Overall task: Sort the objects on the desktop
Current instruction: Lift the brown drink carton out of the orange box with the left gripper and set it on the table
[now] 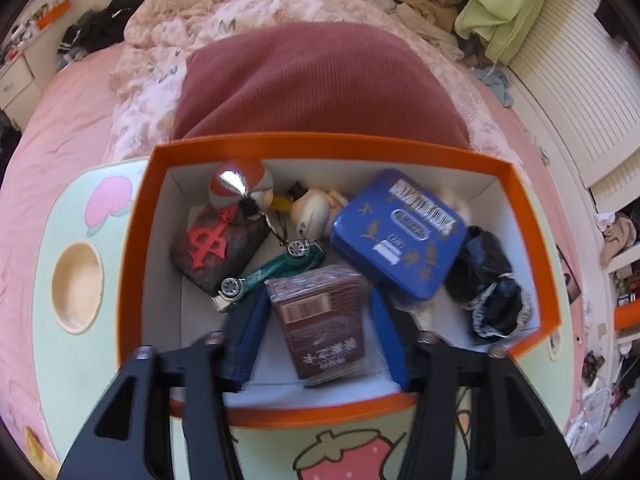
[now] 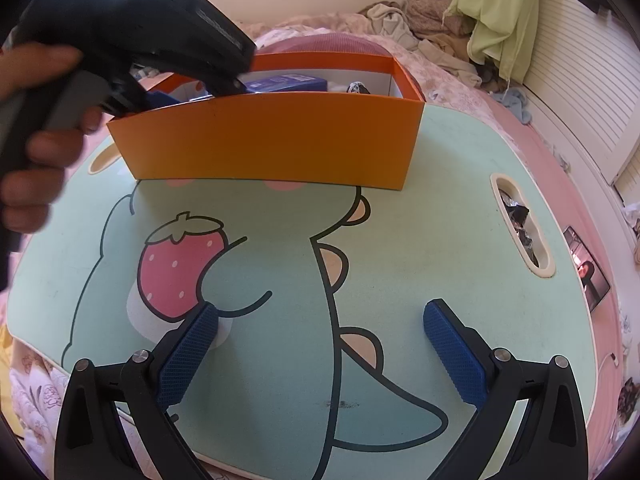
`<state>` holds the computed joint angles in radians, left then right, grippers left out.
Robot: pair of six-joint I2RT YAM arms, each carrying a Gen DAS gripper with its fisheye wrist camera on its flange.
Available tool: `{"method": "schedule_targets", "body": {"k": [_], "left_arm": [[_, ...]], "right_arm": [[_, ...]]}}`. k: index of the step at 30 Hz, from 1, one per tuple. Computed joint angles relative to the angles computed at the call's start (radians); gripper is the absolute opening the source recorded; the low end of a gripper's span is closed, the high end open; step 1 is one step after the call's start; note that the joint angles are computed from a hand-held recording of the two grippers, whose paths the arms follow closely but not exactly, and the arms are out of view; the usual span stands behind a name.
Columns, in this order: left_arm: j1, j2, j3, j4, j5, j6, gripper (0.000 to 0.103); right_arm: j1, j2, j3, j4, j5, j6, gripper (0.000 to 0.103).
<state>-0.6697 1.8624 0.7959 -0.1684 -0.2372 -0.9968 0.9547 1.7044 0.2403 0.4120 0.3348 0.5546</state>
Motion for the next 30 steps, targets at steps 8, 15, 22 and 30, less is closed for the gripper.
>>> {"method": "schedule_targets", "body": {"k": [8, 15, 22, 30], "left_arm": [[-0.069, -0.370, -0.258, 0.162, -0.092, -0.006, 0.044], [-0.350, -0.689, -0.426, 0.107, -0.256, -0.112, 0.042], [-0.460, -0.234, -0.491, 0.516, -0.214, -0.245, 0.043], [-0.710, -0.288, -0.431, 0.098, -0.574, -0.646, 0.088]], "right_arm": [[0.007, 0.010, 0.010, -0.002, 0.004, 0.008, 0.103], [0.007, 0.009, 0.010, -0.003, 0.004, 0.008, 0.103], [0.008, 0.010, 0.011, -0.003, 0.005, 0.009, 0.103], [0.006, 0.009, 0.015, -0.007, 0.005, 0.008, 0.103]]}}
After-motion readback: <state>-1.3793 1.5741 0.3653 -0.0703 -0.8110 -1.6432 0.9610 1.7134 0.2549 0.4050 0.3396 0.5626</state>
